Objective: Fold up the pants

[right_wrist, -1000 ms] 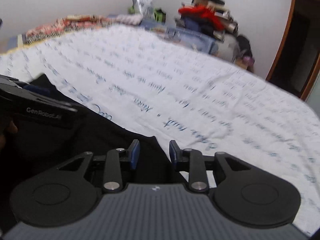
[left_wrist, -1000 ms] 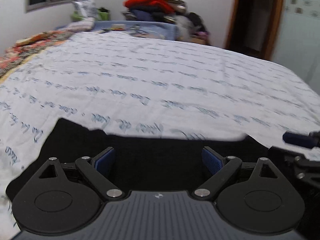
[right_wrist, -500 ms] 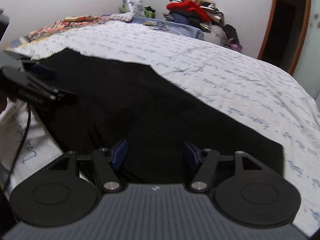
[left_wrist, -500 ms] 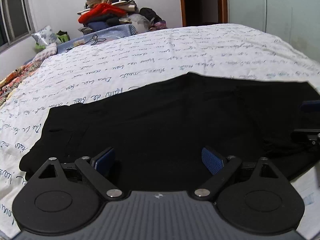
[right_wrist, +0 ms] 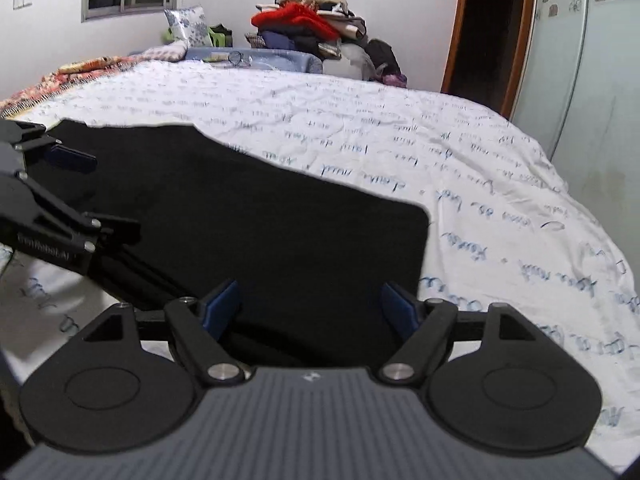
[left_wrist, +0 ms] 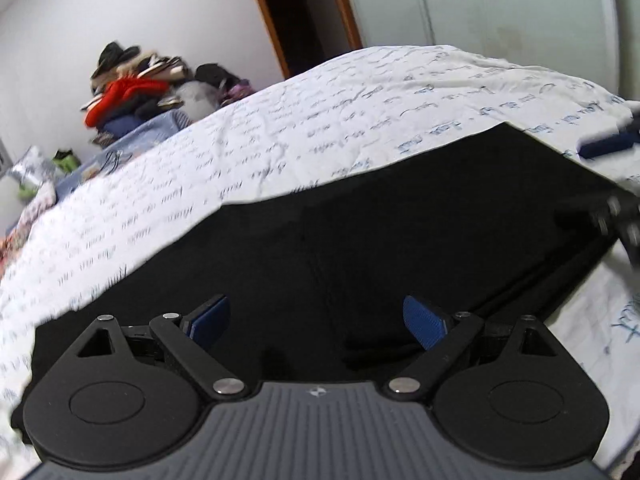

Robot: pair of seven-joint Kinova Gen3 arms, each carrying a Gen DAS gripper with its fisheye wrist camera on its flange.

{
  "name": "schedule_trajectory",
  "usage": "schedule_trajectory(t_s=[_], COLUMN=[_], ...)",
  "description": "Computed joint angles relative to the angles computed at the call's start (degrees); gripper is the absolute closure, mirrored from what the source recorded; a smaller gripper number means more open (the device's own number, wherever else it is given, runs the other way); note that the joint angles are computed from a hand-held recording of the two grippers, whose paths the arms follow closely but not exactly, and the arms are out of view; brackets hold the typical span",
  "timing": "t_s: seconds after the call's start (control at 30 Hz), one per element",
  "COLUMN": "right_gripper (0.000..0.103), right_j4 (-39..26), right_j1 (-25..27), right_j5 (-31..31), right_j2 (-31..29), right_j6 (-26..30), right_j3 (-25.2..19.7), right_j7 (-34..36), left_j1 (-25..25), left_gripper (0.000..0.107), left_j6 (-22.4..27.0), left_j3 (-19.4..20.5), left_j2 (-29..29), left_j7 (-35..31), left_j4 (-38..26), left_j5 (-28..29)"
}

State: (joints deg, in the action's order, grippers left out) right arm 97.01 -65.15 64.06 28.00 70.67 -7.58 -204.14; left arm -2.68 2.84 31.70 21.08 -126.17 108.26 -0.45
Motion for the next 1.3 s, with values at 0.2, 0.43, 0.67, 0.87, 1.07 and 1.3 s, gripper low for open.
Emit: schedule_trajectory(t_s=[0.2, 0.43, 0.67, 0.87, 1.07, 1.3], right_gripper=[0.036, 0.061, 0.051, 0.033, 0.031, 0.021], right_j4=[2.0, 5.4, 1.3, -3.7, -5.7, -8.7], right_j1=[1.3, 17.9, 8.8, 7.7, 3.0, 2.8], right_j5=[4.4, 7.5, 3.6, -0.5, -1.2, -3.9], right_j2=[-1.6, -2.3, -1.6, 3.1, 3.6, 5.8], right_j6=[0.0, -15.3, -7.2, -2.3, 2.4, 3.1], right_j3=[3.6, -2.5, 2.7, 0.5, 3.3, 3.7], right_j7=[-2.3, -6.5, -1.7, 6.6, 7.0, 12.4], left_j1=[-5.5, 11.0, 16.5, 16.9, 18.6, 19.1], left_gripper=[0.013, 0.013, 0.013, 0.013, 0.013, 0.013], left_j6=[0.6, 12.9, 10.9, 13.4, 11.3, 11.3], left_j3=[11.0, -3.4, -12.3, -13.6, -16.4, -18.6], left_j2=[5.7, 13.1, 10.1, 9.4, 7.9, 7.2], left_j7=[-2.4, 9.4, 5.6, 6.6, 7.7, 10.6], left_j4=[-5.5, -21.1, -19.1, -19.3, -17.5, -17.1], left_j5=[4.1, -2.8, 8.4, 10.6, 10.1, 9.1])
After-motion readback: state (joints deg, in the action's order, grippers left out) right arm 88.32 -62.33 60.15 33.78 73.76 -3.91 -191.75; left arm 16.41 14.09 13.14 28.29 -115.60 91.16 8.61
